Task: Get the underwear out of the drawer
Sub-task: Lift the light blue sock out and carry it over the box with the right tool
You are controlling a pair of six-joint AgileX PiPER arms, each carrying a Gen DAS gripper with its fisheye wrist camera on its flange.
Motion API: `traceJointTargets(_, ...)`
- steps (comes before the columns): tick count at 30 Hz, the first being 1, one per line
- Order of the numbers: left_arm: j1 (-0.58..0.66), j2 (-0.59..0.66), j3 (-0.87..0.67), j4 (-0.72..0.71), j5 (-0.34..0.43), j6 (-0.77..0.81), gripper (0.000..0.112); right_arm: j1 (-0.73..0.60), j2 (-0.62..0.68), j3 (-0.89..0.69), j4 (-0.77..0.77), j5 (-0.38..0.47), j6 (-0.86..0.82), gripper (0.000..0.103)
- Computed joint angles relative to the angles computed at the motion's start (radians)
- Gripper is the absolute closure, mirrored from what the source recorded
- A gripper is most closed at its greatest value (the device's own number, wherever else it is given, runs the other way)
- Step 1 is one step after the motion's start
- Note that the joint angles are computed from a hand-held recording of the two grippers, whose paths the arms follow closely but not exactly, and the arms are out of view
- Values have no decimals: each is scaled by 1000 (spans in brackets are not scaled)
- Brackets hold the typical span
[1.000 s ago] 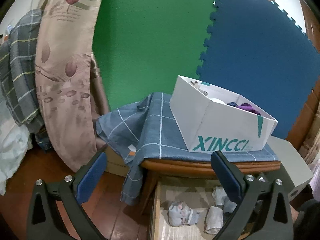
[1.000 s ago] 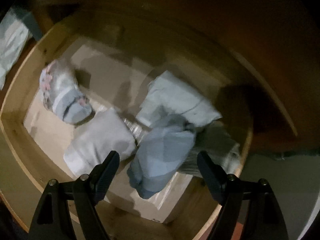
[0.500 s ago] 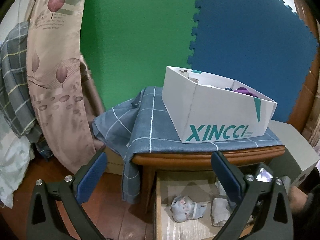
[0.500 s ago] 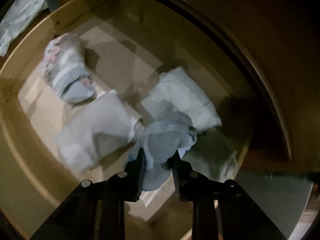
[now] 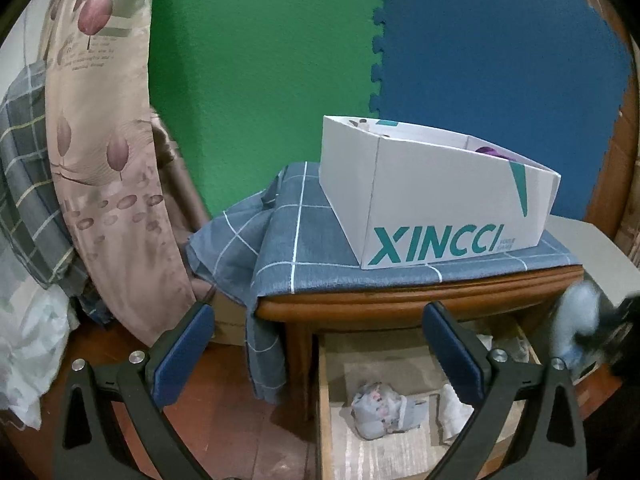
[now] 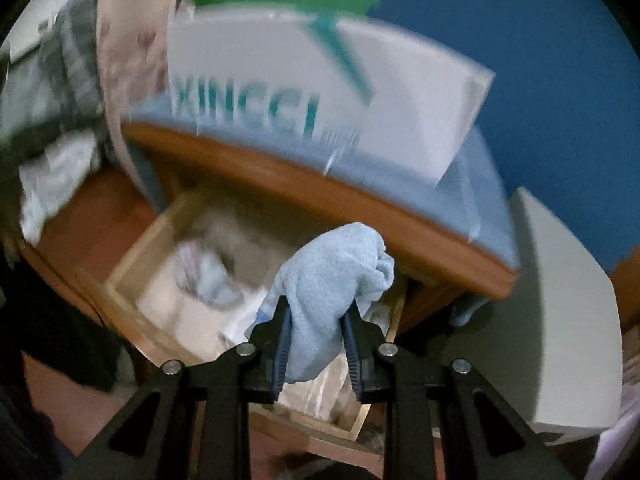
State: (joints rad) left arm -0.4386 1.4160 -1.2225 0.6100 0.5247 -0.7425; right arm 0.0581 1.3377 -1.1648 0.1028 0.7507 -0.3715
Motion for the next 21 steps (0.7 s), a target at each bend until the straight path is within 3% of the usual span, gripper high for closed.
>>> traceJointTargets(9, -36, 19, 4, 77, 26, -51, 10, 62, -46, -335, -92, 143, 142, 79)
traceJointTargets(17, -58, 14, 20, 123, 33, -71, 10, 119, 90, -712, -112, 239, 237, 78)
traceJointTargets(21, -47, 12, 21, 105, 26, -68, 10, 127, 225, -962, -100, 324, 259, 78)
